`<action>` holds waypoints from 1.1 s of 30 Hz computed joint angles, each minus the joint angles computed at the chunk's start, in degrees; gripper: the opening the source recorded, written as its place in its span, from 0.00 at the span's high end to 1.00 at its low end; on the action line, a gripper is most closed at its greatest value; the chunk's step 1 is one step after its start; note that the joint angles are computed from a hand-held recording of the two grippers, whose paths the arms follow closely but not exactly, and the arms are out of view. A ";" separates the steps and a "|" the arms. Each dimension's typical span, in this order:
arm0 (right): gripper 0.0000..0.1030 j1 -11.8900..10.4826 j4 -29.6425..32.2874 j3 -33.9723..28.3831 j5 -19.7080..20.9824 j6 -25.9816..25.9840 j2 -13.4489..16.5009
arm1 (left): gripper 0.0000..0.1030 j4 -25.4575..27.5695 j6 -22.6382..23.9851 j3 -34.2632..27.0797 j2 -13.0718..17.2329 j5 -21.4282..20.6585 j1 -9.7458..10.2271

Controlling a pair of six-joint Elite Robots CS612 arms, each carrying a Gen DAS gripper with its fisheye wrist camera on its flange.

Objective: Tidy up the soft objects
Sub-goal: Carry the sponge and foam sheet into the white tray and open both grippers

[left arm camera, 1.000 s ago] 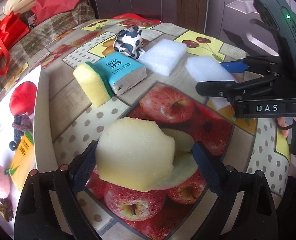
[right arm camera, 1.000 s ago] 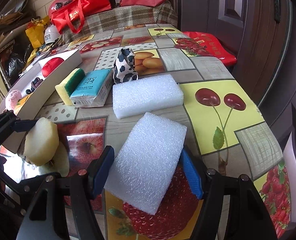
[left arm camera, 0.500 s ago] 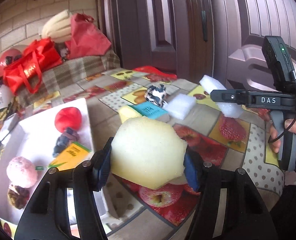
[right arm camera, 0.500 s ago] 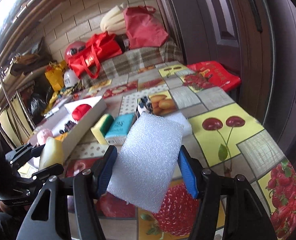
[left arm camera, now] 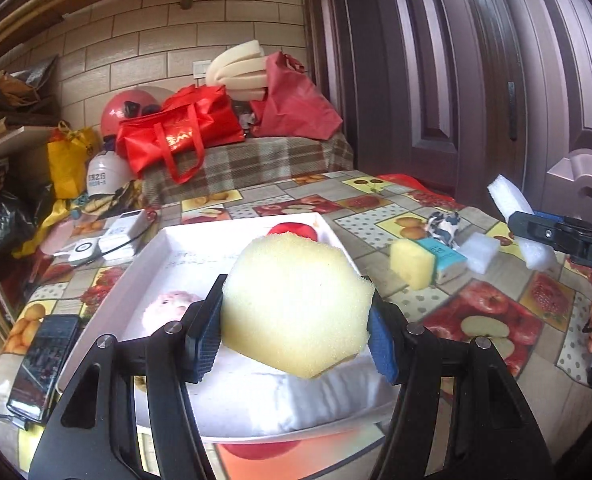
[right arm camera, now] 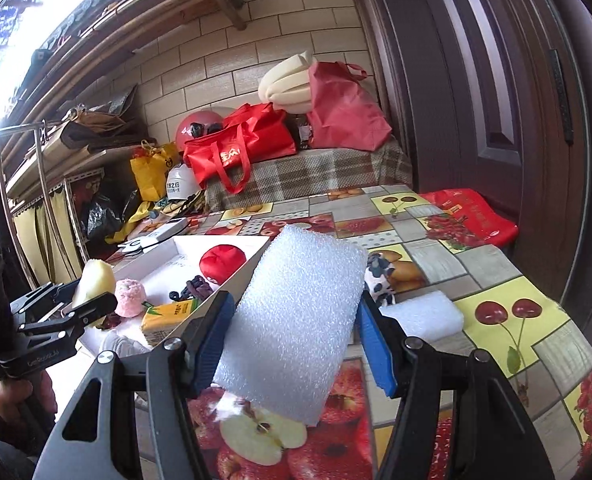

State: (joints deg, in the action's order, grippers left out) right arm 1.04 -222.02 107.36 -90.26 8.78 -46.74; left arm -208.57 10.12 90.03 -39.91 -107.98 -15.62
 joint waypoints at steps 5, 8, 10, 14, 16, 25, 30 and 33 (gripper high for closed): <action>0.40 0.85 1.70 -1.89 1.39 -2.03 0.74 | 0.40 0.65 -4.18 -2.65 1.29 4.97 1.59; 0.40 1.25 3.37 -3.07 1.88 -2.21 1.16 | 0.40 1.58 -7.71 -4.29 2.09 7.93 2.80; 0.40 1.37 4.23 -3.71 2.77 -2.01 1.45 | 0.40 2.71 -9.95 -5.43 2.56 9.36 3.57; 0.40 1.96 5.52 -5.23 3.92 -3.07 2.25 | 0.40 4.57 -13.06 -6.47 2.95 9.91 4.38; 0.40 2.40 6.30 -6.16 4.41 -4.34 2.65 | 0.40 4.70 -11.88 -6.28 2.86 10.39 4.12; 0.40 5.00 7.73 -10.79 6.15 -13.17 4.84 | 0.39 6.32 -7.21 -7.20 3.06 11.72 2.83; 0.40 5.70 10.66 -14.10 6.73 -14.35 6.03 | 0.39 10.29 -7.65 -8.79 3.34 12.05 2.74; 0.40 5.93 12.51 -15.95 6.62 -14.23 6.72 | 0.39 11.91 -7.85 -9.61 3.56 11.89 2.70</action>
State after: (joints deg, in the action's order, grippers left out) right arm 6.97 -209.52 91.41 -83.63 -5.45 -40.02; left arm -196.67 2.27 80.42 -36.36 -96.09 -12.92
